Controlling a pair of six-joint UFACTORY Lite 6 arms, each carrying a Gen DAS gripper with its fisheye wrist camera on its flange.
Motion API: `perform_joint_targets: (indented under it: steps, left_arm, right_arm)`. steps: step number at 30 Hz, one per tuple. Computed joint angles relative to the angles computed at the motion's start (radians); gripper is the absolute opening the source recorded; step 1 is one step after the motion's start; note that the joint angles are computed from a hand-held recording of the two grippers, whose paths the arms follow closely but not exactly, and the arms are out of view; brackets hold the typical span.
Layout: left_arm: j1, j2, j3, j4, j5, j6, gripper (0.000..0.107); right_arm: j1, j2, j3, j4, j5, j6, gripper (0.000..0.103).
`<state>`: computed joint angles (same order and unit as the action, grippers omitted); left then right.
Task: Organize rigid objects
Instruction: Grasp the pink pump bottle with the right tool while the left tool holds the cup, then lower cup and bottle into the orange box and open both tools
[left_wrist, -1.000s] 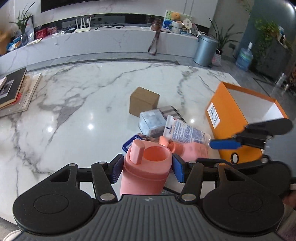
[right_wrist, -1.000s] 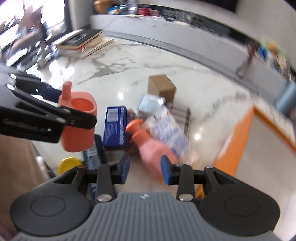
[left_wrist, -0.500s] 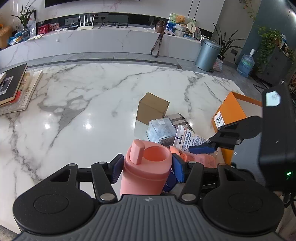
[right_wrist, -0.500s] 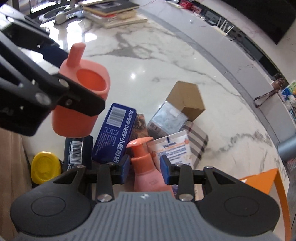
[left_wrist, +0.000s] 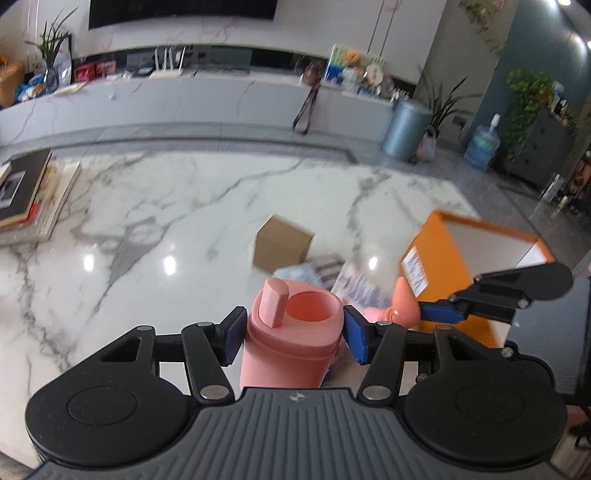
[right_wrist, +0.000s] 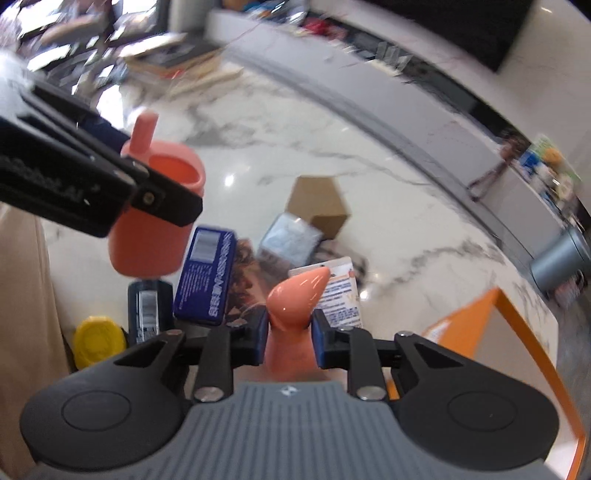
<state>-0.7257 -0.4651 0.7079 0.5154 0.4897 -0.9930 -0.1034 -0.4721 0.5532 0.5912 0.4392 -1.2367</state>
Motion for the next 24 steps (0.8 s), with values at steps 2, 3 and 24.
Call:
perform_joint_targets:
  steps: [2, 3, 24]
  left_arm:
    - [-0.034, 0.016, 0.04, 0.04, 0.006, -0.052, 0.064]
    - [-0.048, 0.029, 0.062, 0.058, 0.001, -0.068, 0.064]
    - [-0.203, 1.232, 1.328, -0.239, -0.008, 0.614, 0.064]
  right_arm:
    - [-0.085, -0.08, -0.007, 0.096, 0.068, -0.071, 0.025]
    - [-0.145, -0.11, 0.006, 0.146, 0.121, -0.103, 0.025]
    - [-0.903, 0.439, 0.478, 0.42, 0.508, -0.191, 0.025]
